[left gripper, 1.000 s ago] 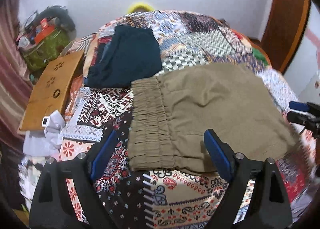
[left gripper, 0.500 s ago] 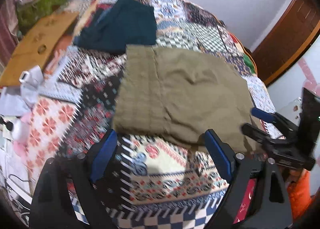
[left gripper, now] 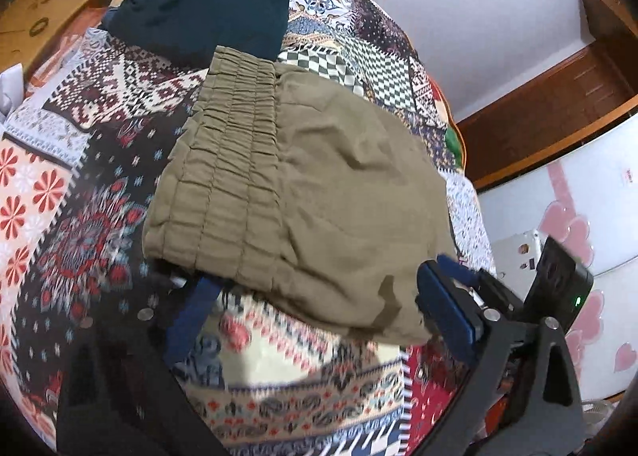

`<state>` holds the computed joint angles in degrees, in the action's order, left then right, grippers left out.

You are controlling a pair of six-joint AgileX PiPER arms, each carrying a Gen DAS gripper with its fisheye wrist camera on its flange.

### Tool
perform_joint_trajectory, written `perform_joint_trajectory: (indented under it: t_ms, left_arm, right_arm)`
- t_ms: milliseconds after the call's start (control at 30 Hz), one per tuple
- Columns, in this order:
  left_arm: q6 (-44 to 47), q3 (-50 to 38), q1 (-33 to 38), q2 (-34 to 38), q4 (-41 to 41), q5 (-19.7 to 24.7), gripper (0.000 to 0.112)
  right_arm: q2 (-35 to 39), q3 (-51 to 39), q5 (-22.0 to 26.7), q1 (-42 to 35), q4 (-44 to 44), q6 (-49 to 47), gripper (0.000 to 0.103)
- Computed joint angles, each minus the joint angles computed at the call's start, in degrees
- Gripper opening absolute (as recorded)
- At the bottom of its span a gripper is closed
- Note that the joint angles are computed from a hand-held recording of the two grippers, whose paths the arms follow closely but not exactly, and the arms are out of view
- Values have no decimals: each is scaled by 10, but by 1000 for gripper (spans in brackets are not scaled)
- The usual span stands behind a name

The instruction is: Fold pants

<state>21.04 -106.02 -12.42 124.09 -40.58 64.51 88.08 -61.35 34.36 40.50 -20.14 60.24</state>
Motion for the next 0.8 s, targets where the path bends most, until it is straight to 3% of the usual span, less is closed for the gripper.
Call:
perform_joint_trajectory:
  t_ms: [33, 100, 167, 300, 433, 600, 800]
  left_arm:
    - [-3, -8, -1, 4, 3, -1, 97]
    - [-23, -24, -11, 10, 32, -17, 77]
    - [-50, -42, -19, 20, 62, -29, 66]
    - [-57, -46, -15, 25, 48, -47, 52]
    - [-42, 3, -23, -5, 51, -101, 44]
    - [-43, 86, -46, -76, 121, -201, 35]
    - [-148, 201, -64, -172, 304, -339, 34]
  right_arm:
    - [-1, 2, -3, 0, -1, 3, 81]
    - [-2, 4, -6, 0, 0, 5, 81]
    - [-3, 5, -7, -3, 6, 0, 81]
    - [-6, 10, -13, -3, 8, 2, 81]
    - [-12, 15, -12, -2, 2, 20, 81]
    - [-29, 24, 5, 4, -13, 53, 80]
    - [-55, 49, 23, 18, -26, 89, 80]
